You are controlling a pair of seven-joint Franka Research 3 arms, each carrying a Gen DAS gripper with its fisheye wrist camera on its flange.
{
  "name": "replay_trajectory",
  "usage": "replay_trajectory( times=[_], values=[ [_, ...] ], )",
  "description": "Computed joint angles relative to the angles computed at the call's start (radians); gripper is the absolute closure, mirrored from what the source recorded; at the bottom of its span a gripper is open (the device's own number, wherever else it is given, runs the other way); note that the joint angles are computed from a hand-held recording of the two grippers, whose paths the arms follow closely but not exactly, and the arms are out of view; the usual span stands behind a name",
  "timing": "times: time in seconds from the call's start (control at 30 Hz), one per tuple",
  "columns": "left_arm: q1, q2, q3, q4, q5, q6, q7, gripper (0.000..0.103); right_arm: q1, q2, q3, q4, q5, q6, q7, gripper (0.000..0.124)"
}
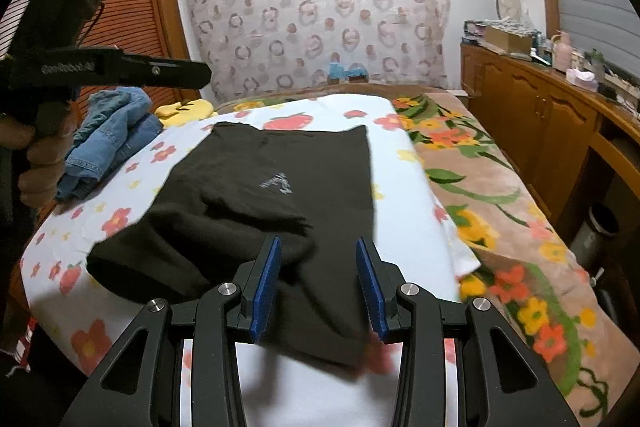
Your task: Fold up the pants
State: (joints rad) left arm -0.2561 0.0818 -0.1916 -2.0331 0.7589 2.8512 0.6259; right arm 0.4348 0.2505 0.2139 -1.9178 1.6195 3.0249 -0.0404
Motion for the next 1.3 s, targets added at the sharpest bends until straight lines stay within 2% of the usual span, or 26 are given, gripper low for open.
replay_trajectory(
  times=[0.17, 0.3, 0.4, 0.43, 0.53, 0.63, 0.73, 0.83, 0.9, 0.97, 1.07, 1.17, 1.3],
  values=[
    [0.045, 0.009, 0.017, -0.045, -0.062, 0.068, 0.094, 0.052, 0.015, 0.019, 0.006, 0.012, -0.187, 0.025, 0.187, 0.083],
    [0.087, 0.042, -0.013, -0.059, -0.257, 0.12, 0.324, 0.052, 0.025, 0.025, -0.006, 0.001, -0.395, 0.049, 0.401, 0.082],
    [0.126, 0.07, -0.07, -0.055, -0.433, 0.131, 0.569, 0.052, 0.066, 0.014, -0.043, -0.027, -0.56, 0.07, 0.604, 0.082],
    [0.145, 0.081, -0.099, -0.05, -0.503, 0.127, 0.664, 0.052, 0.07, 0.004, -0.04, -0.047, -0.581, 0.082, 0.636, 0.082],
    [0.206, 0.103, -0.194, -0.039, -0.705, 0.111, 0.933, 0.052, 0.119, -0.026, -0.089, -0.1, -0.726, 0.094, 0.818, 0.081],
    [0.242, 0.115, -0.257, -0.035, -0.851, 0.081, 1.129, 0.052, 0.194, -0.048, -0.176, -0.141, -0.914, 0.098, 1.014, 0.081],
    [0.253, 0.114, -0.285, -0.041, -0.966, 0.063, 1.25, 0.052, 0.235, -0.062, -0.234, -0.163, -1.052, 0.086, 1.155, 0.081],
    [0.219, 0.115, -0.256, -0.047, -0.993, 0.055, 1.276, 0.052, 0.247, -0.065, -0.255, -0.167, -1.15, 0.074, 1.246, 0.081],
    [0.174, 0.122, -0.21, -0.043, -0.966, 0.057, 1.251, 0.06, 0.222, -0.075, -0.226, -0.179, -1.164, 0.076, 1.257, 0.081],
    [0.151, 0.132, -0.189, -0.036, -0.959, 0.06, 1.248, 0.078, 0.18, -0.076, -0.179, -0.178, -1.156, 0.079, 1.243, 0.081],
    [0.131, 0.132, -0.165, -0.035, -0.949, 0.067, 1.218, 0.093, 0.091, -0.075, -0.077, -0.18, -1.102, 0.091, 1.183, 0.081],
    [0.109, 0.116, -0.134, -0.047, -0.908, 0.083, 1.153, 0.095, -0.018, -0.08, 0.05, -0.195, -1.002, 0.101, 1.08, 0.081],
    [0.089, 0.101, -0.105, -0.058, -0.846, 0.092, 1.075, 0.095, -0.077, -0.079, 0.126, -0.199, -0.878, 0.093, 0.952, 0.081]
  ],
)
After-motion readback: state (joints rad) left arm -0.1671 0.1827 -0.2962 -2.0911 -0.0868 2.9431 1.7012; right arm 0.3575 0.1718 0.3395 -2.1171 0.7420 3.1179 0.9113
